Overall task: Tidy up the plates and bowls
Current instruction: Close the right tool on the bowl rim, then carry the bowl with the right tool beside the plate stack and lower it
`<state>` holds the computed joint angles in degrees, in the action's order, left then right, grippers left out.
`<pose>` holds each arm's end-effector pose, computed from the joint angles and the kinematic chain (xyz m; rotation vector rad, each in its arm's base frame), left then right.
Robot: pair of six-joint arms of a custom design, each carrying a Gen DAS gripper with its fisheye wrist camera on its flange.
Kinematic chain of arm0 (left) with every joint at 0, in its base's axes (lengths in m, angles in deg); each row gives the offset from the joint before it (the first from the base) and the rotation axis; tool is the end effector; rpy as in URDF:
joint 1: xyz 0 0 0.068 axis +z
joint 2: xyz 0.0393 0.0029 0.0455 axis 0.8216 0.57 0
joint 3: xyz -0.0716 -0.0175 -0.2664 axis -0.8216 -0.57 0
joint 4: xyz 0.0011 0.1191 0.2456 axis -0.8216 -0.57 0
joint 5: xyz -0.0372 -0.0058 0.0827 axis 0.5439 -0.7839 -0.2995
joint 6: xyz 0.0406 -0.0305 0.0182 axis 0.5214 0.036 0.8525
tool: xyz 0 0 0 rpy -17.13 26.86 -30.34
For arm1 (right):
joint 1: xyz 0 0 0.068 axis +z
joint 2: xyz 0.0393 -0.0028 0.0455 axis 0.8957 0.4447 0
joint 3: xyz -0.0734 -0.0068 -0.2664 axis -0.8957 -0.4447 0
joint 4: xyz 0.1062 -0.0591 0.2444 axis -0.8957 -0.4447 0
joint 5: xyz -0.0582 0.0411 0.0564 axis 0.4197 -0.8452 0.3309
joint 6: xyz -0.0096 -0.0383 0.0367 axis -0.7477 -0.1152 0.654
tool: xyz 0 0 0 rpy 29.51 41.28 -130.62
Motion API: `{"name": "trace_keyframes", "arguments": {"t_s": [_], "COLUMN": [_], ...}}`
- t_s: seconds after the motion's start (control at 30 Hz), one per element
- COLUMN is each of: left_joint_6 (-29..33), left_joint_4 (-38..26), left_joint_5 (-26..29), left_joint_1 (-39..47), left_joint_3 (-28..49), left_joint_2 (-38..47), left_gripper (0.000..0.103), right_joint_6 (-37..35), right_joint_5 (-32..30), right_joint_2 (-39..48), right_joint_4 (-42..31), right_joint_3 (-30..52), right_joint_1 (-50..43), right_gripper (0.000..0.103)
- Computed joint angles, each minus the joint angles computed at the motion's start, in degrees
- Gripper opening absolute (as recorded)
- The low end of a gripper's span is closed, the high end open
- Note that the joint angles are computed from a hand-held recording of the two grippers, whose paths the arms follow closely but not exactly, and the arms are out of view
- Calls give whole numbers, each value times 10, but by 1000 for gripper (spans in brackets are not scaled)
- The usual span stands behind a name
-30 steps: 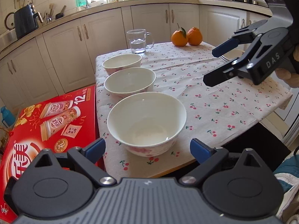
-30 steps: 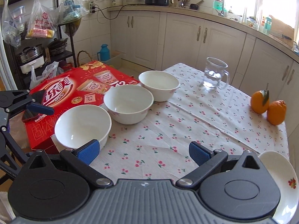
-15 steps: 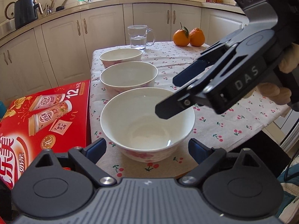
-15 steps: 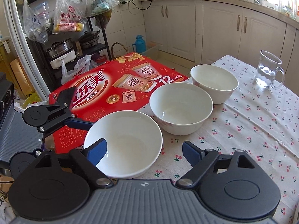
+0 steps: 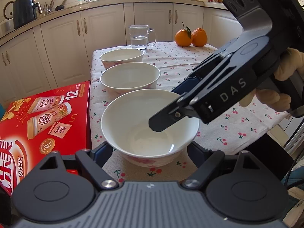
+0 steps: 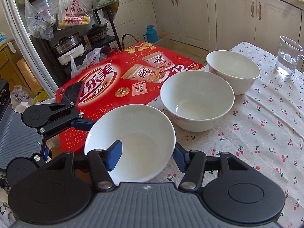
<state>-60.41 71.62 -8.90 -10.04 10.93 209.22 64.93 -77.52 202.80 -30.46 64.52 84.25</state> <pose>0.1228 -0.2172 -0.0140 0.3560 2.2643 -0.1031 0.2635 0.1194 0.0099 -1.0911 2.2798 0.7017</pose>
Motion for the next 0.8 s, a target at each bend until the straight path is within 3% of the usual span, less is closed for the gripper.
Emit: {"name": "trace_keyframes", "arguments": {"t_s": [0.4, 0.8], "left_joint_6": [36, 119], "left_joint_4": [-31, -22], "left_joint_5": [11, 75], "left_joint_1": [-7, 7], "left_joint_3": [21, 102], "left_joint_2": [-30, 8], "left_gripper": [85, 85], "right_joint_6": [0, -35], "right_joint_5": [-15, -14], "right_joint_2": [-35, -81], "right_joint_4": [16, 37], "right_joint_3": [-41, -107], "right_joint_1": [-37, -140], "right_gripper": [64, 64]}}
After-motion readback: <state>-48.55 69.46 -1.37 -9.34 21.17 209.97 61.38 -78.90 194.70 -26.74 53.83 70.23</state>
